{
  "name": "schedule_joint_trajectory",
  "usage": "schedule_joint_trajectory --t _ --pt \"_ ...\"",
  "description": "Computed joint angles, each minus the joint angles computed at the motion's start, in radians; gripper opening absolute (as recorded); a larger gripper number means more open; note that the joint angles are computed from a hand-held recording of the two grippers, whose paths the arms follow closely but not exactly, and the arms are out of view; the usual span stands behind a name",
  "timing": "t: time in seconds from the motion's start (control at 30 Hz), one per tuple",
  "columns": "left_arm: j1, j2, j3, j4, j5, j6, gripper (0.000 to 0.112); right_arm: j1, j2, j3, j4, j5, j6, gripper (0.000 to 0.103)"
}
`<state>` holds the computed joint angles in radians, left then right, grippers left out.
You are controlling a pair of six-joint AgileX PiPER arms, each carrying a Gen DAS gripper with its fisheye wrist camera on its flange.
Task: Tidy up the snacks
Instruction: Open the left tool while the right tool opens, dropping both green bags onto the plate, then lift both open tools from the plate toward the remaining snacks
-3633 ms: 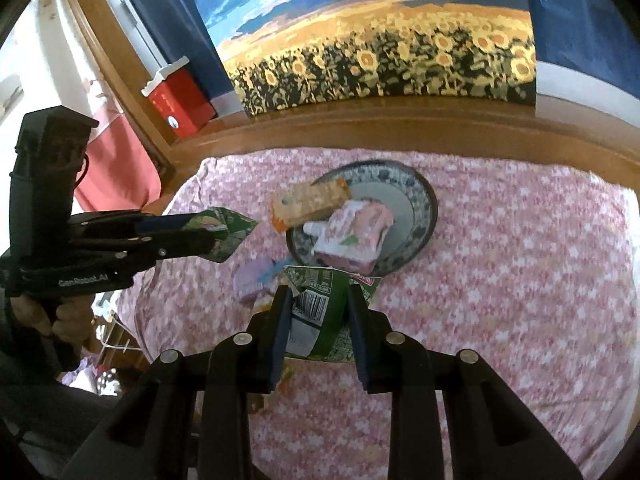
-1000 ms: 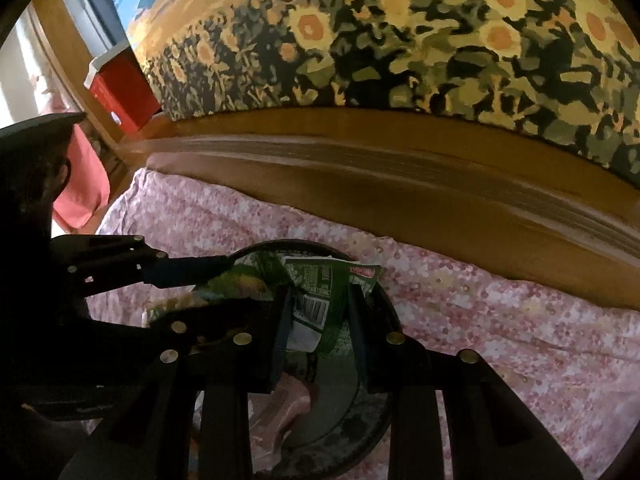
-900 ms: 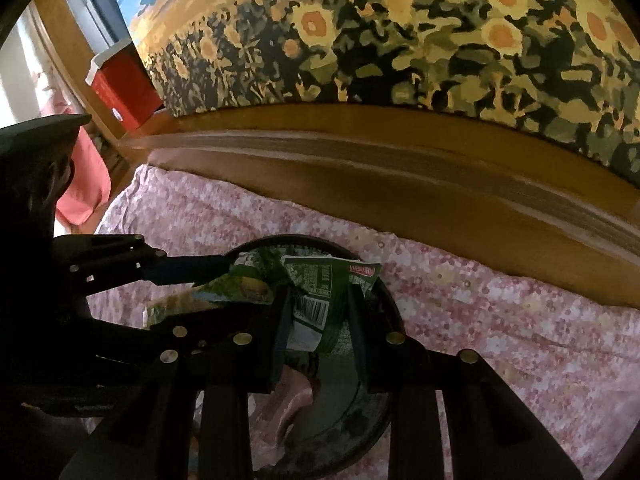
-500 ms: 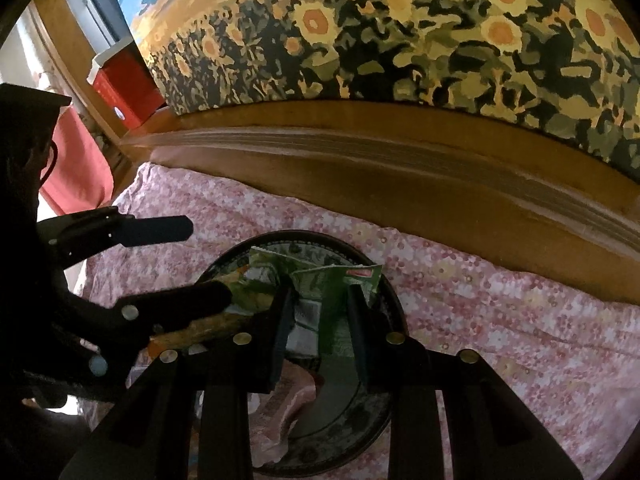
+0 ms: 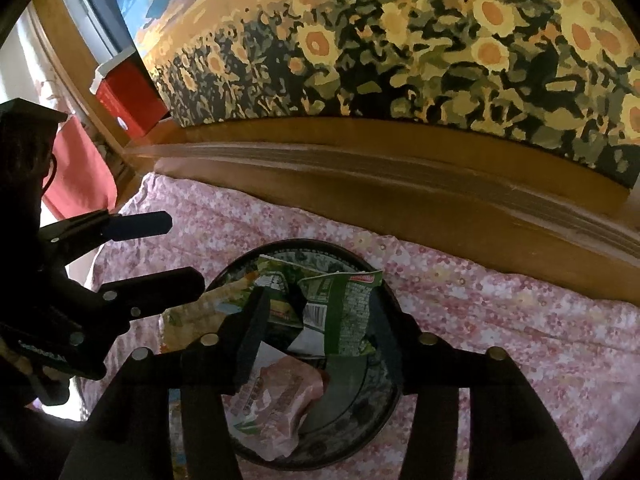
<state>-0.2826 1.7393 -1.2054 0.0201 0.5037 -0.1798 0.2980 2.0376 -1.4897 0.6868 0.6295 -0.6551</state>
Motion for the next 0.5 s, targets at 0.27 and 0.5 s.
schedule_joint_trajectory --t 0.27,0.5 --pt "0.023 -0.031 0.026 -0.027 0.005 0.020 0.095 0.019 -0.049 0.054 0.006 -0.040 -0.010 0.070" --pt "0.031 -0.083 0.074 -0.011 0.003 0.010 0.096 0.030 -0.091 0.106 -0.001 -0.067 -0.001 0.070"
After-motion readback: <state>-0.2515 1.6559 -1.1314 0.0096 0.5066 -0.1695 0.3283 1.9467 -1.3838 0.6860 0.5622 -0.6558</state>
